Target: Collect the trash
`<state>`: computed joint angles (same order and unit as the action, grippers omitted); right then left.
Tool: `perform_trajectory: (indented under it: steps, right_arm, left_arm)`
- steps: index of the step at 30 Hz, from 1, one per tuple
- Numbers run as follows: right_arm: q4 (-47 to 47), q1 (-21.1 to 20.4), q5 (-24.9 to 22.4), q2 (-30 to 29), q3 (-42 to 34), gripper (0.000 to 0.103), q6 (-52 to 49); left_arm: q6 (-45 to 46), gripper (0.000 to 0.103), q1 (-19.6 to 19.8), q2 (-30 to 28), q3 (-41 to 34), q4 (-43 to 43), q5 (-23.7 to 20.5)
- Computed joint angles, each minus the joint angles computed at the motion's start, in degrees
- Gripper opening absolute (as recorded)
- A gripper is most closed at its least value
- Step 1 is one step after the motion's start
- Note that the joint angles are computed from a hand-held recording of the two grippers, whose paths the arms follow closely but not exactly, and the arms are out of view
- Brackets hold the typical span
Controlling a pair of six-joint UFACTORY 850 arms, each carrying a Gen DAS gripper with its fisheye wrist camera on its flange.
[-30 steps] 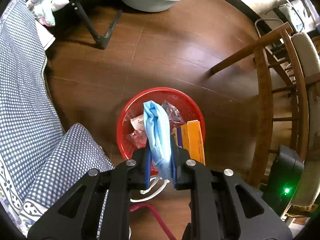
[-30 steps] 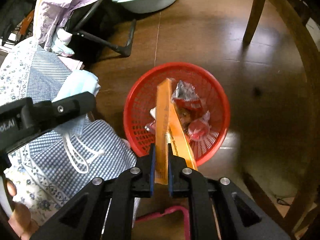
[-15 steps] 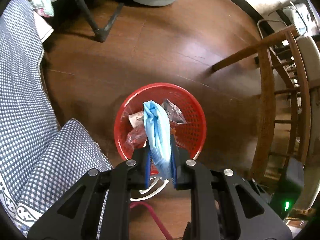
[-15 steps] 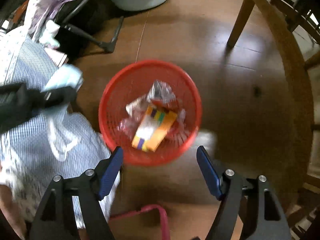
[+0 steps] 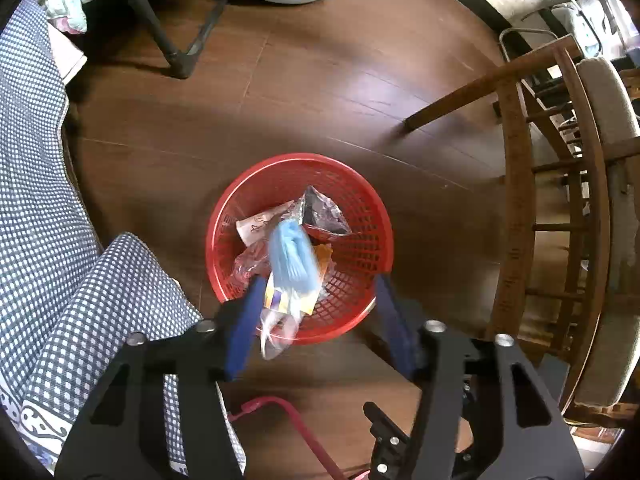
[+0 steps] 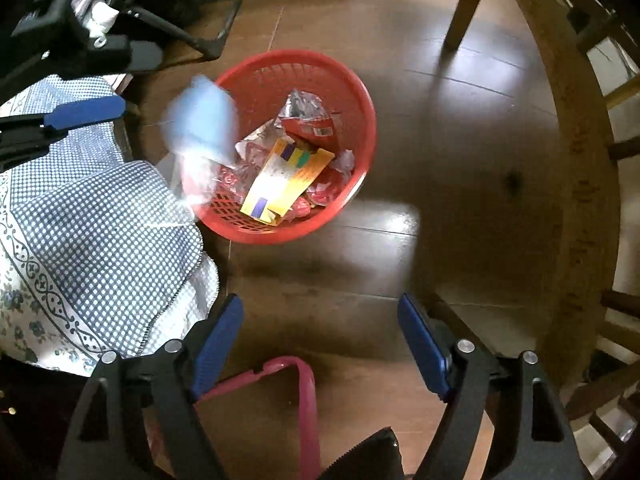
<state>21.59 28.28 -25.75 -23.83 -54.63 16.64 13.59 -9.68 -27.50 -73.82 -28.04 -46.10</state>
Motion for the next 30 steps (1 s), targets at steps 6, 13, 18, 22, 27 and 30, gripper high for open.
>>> perform_trajectory:
  steps: [6, 13, 18, 22, 27, 30]
  right_arm:
    - [-5.8, 0.3, -0.3, 0.9, -0.3, 0.081, 5.7]
    - [-33.2, 3.4, 1.0, 5.2, 0.4, 0.095, 31.3]
    - [-43.1, 3.8, 0.5, 8.6, 0.9, 0.097, 39.3]
    - [-42.5, 4.0, -0.3, 11.5, 1.9, 0.097, 38.1]
    - [-44.0, 5.5, -1.3, 16.6, 4.2, 0.097, 38.3]
    - [-45.1, 6.6, -2.1, 20.6, 6.4, 0.097, 39.5]
  left_arm:
    - [-2.7, 0.076, -0.7, 0.8, 0.2, 2.8, 1.8]
    - [-9.5, 0.076, -2.5, 5.5, 2.1, 10.3, 7.0]
    - [-15.3, 0.084, -3.5, 10.4, 4.5, 17.0, 9.6]
    - [-17.6, 0.090, -3.9, 15.2, 7.2, 18.9, 10.3]
    - [-19.7, 0.094, -4.8, 23.2, 12.0, 20.0, 11.0]
    - [-23.6, 0.096, -6.1, 28.6, 15.4, 23.5, 11.2]
